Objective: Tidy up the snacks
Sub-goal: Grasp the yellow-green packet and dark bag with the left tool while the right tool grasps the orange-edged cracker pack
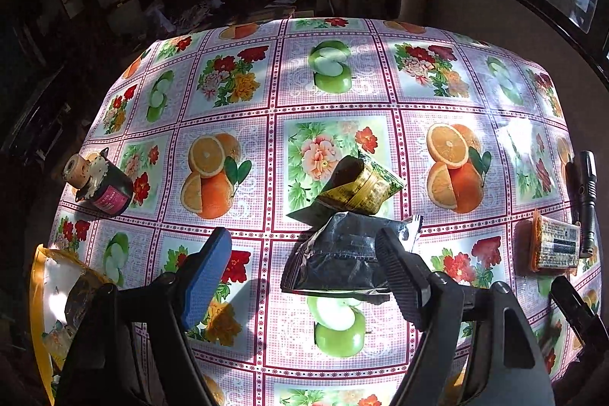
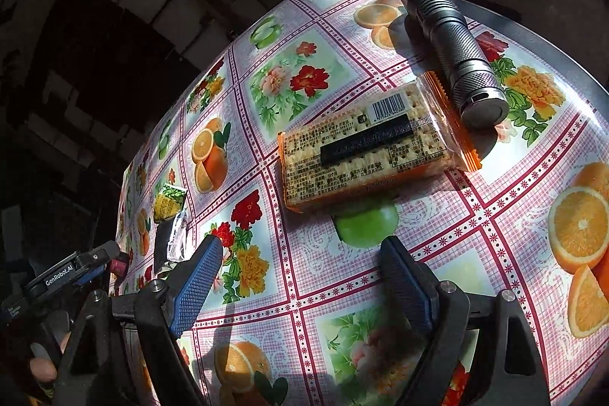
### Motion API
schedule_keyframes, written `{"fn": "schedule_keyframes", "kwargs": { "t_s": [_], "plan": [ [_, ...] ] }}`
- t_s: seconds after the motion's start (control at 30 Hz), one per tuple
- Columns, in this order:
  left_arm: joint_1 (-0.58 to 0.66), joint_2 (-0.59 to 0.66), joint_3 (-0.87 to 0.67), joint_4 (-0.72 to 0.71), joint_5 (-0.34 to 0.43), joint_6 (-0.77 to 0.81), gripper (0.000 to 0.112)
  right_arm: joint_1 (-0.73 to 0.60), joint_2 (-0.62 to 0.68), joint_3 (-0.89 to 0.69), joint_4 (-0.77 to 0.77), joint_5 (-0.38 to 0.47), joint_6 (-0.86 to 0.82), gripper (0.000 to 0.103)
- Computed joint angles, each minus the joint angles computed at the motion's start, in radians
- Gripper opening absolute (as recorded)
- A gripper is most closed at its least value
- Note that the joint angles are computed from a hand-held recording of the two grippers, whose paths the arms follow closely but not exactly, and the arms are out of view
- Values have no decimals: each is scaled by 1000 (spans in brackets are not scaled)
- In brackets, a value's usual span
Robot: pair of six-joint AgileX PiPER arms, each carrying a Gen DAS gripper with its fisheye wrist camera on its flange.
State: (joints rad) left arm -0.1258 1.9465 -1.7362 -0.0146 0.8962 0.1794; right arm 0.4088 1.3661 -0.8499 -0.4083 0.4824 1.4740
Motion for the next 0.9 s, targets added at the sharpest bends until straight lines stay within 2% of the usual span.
{"fn": "schedule_keyframes", "kwargs": {
  "t_s": [0.1,0.2,0.47,0.57,0.6,0.63,0.7,0.77,0.83,0.9],
  "plan": [
    [-36,104,-135,18,49,-6,77,-26,39,-36,-22,23,9,91],
    [-65,174,-207,40,65,-8,77,-44,74,-76,-45,61,8,94],
    [-89,278,-285,14,86,27,77,-58,181,-187,-111,155,-11,98],
    [-90,280,-268,-7,61,41,77,-58,244,-257,-118,197,-68,98],
    [-85,288,-283,-29,77,60,76,-52,270,-292,-117,225,-104,99],
    [-77,294,-295,-60,93,81,73,-44,300,-331,-117,261,-145,99],
    [-58,290,-291,-121,114,124,52,-20,369,-417,-116,331,-248,99],
    [-49,271,-259,-138,107,144,35,3,419,-479,-106,372,-342,99],
    [-41,245,-208,-137,91,150,31,35,451,-522,-110,404,-413,93],
    [-25,218,-153,-155,78,169,30,69,472,-548,-122,432,-456,80]
  ]
}}
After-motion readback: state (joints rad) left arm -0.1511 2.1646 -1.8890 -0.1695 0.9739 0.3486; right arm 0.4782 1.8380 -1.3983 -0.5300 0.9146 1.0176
